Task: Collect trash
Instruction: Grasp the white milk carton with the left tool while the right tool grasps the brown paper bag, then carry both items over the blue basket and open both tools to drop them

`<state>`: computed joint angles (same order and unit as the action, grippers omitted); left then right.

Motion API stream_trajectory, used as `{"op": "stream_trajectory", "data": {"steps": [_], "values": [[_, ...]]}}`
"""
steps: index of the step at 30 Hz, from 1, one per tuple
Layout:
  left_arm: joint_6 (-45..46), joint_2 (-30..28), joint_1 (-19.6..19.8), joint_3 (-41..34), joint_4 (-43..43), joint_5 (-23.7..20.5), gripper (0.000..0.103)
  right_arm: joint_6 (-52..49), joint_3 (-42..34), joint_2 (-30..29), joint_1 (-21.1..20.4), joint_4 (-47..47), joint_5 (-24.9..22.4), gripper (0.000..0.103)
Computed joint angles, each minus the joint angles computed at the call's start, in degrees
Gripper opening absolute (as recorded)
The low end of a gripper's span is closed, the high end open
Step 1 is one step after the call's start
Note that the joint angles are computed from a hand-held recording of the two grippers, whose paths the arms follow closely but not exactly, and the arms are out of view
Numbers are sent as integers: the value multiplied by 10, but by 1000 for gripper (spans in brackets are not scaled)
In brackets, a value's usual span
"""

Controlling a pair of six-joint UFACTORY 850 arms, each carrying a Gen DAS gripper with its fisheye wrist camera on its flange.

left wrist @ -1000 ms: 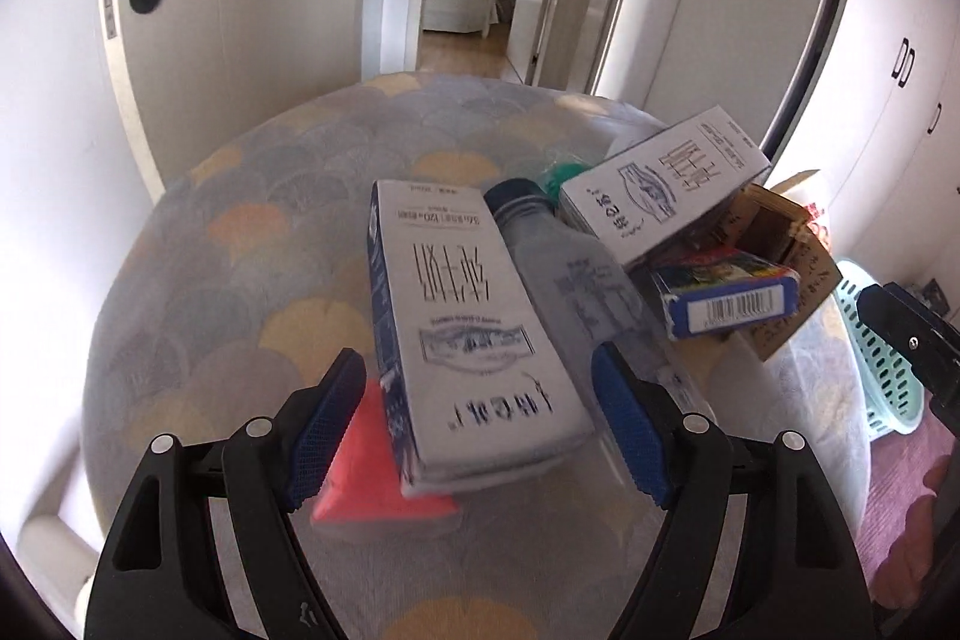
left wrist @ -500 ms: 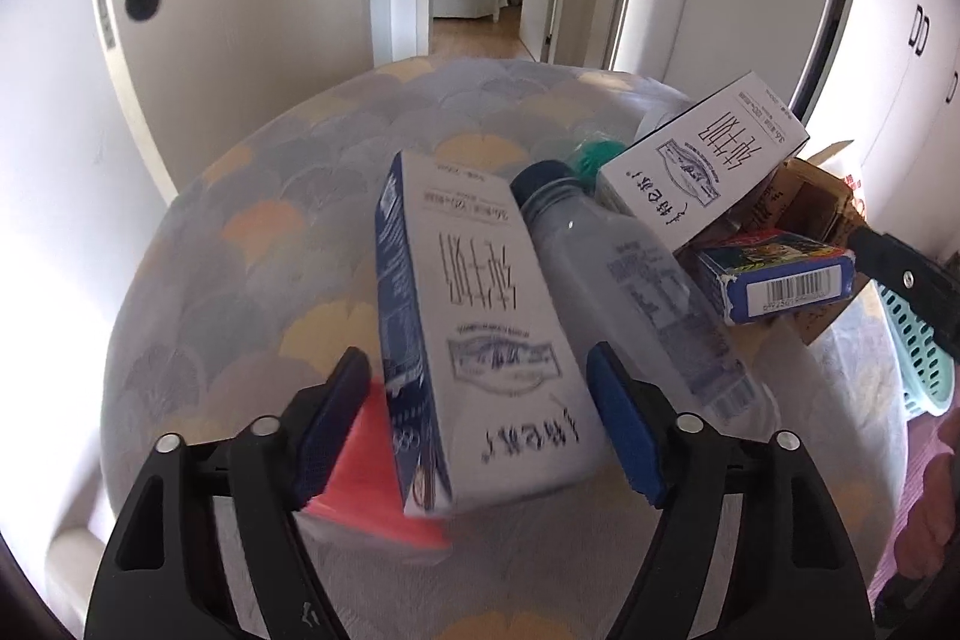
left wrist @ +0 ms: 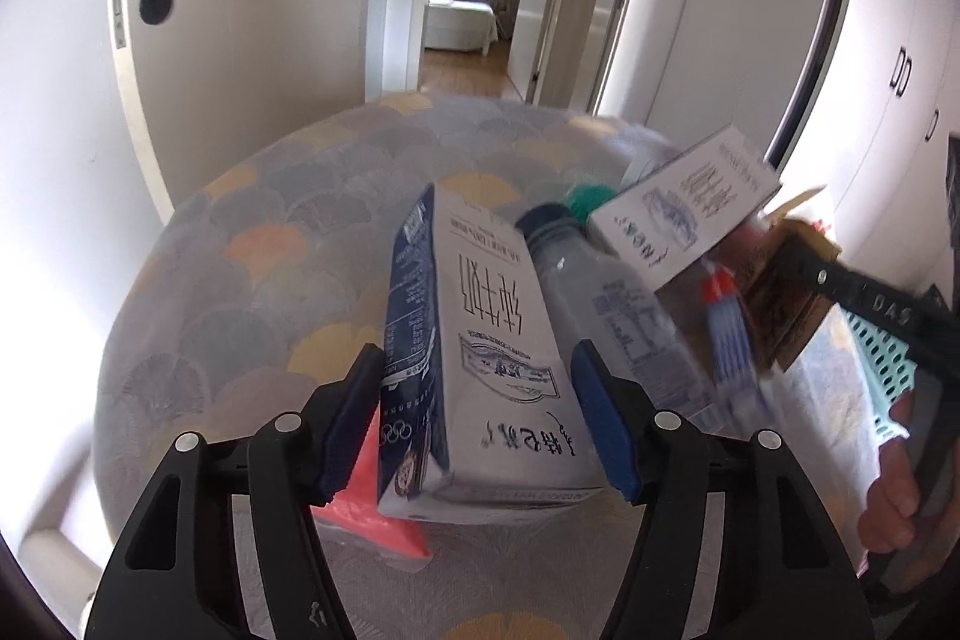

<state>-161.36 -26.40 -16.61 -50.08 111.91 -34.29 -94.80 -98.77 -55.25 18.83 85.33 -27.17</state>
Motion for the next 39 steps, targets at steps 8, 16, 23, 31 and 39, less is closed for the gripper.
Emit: {"op": "stream_trajectory", "data": {"steps": [8,16,23,31,39], "values": [[-99,34,8,36,76,9,32,-85,55,36,-12,80,-7,5],[-28,45,-10,38,32,29,63,-102,92,66,-33,94,-42,5],[36,3,-14,1,-35,50,46,-148,137,96,-43,121,-57,5],[-2,50,-37,31,-24,-9,35,-174,161,124,-66,151,-84,5],[34,62,-81,-24,24,-54,35,-187,168,150,-121,222,-109,5]]}}
